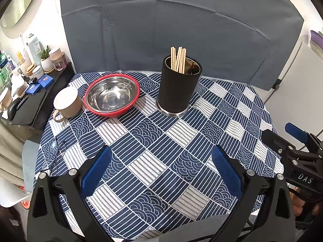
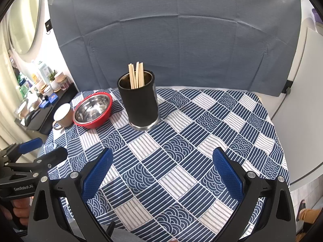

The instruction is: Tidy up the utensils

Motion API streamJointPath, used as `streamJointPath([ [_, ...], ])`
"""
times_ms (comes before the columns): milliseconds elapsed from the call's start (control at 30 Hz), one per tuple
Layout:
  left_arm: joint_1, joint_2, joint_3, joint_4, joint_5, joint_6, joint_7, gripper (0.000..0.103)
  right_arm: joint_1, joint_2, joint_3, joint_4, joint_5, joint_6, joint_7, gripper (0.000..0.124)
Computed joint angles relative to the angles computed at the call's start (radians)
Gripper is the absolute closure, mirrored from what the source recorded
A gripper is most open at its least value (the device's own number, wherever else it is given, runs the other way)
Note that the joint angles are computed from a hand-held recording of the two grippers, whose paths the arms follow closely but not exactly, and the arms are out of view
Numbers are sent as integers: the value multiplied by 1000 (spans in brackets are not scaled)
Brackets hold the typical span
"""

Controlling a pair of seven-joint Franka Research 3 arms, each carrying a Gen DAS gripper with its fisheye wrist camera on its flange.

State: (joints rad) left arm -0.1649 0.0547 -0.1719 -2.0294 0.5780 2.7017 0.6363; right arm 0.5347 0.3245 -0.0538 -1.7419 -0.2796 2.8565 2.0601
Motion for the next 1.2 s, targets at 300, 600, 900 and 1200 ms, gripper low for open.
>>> streamJointPath([
  [300, -3, -3, 2, -1, 38, -8, -34, 6, -3, 0, 5, -3, 12, -9, -11, 29],
  [600, -5, -14, -1, 5, 121, -42, -99, 6, -15, 11, 20, 16, 39, -56, -35, 29],
  [900, -6, -18, -6, -3, 86, -77, -84, 6, -23, 7, 36, 10, 60, -89, -62, 29],
  [1200, -9, -27, -12, -16, 68, -95, -65, 6, -17, -11, 34, -19, 49, -79, -50, 29],
])
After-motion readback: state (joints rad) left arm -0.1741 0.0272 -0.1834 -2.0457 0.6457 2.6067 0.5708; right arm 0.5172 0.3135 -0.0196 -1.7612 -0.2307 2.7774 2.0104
